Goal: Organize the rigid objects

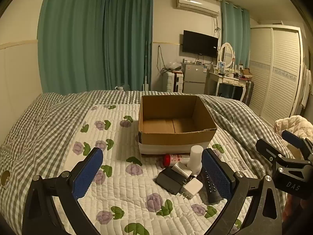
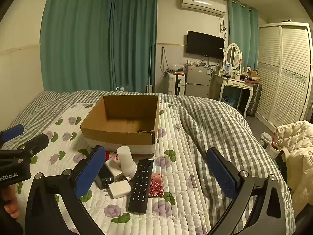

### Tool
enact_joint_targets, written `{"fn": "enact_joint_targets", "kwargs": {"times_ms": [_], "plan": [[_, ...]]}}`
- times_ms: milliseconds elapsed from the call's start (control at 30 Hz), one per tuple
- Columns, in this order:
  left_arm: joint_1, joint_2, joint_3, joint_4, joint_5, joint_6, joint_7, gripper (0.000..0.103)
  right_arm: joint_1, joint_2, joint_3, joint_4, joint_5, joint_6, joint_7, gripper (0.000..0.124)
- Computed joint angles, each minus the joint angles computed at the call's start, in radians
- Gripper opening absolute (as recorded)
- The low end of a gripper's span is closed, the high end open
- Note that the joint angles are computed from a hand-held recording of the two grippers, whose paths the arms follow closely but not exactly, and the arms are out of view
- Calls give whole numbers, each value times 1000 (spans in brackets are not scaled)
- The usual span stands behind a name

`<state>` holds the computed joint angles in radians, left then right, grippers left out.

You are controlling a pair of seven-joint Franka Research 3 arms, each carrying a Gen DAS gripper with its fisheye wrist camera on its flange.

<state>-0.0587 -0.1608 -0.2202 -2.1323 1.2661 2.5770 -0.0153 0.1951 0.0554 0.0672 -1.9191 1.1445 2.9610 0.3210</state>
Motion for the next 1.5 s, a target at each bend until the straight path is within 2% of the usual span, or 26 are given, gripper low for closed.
{"fn": "enact_joint_targets", "kwargs": {"times_ms": [100, 167, 200, 300, 367, 567, 600, 700, 1500], "plan": [[-4, 11, -1, 11, -18, -17, 11, 103, -1, 4, 4, 4, 36, 8, -39, 103], [-8, 20, -5, 19, -12, -33, 5, 103, 0, 4, 2, 2, 17, 6, -23, 103], [-4, 7, 7, 4, -17, -7, -7, 103, 0, 5, 3, 2, 18, 7, -23, 103], [-2, 11, 4, 9, -8, -18, -14, 103, -1, 6, 3, 1, 14, 8, -20, 103], [1, -3, 6, -7, 13, 2, -34, 103, -1, 7, 3, 2, 6, 7, -12, 103], [0, -6, -3, -6, 31, -29, -48, 103, -1, 10, 4, 10, -30, 0, 25, 103], [-1, -6, -2, -6, 31, -27, -49, 103, -5, 9, 7, 1, 10, 2, -14, 103], [0, -5, 1, -6, 25, -22, -46, 103, -4, 15, 9, 3, 18, 8, -21, 103], [3, -8, 1, -11, 39, -14, -55, 103, -8, 20, 11, 6, 2, 9, -10, 103]]}}
